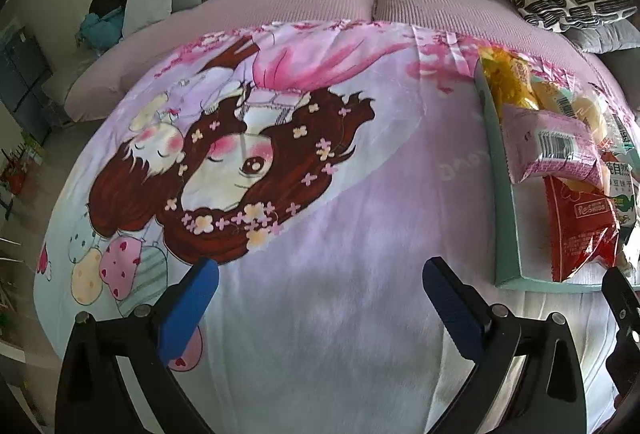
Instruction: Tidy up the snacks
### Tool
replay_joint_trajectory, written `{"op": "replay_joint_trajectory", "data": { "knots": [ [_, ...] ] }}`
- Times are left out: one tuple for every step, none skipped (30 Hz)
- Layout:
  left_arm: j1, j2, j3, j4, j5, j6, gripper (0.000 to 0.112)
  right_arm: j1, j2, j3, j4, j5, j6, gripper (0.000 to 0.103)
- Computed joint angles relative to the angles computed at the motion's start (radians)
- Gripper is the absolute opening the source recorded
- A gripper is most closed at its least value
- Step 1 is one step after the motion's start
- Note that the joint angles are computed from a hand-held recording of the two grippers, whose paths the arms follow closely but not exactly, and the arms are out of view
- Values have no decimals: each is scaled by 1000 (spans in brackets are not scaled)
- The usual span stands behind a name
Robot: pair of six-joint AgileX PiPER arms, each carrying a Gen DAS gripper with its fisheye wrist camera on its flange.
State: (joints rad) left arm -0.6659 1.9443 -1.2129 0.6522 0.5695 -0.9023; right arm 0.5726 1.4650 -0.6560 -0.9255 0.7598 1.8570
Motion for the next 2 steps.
{"op": "replay_joint_trajectory", "data": {
  "knots": [
    [2, -2, 2, -8, -6, 10, 102, -1, -1, 1, -1, -1, 0, 103],
    [6, -1, 0, -28, -13, 32, 102, -1, -1, 1, -1, -1, 0, 103]
  ]
}}
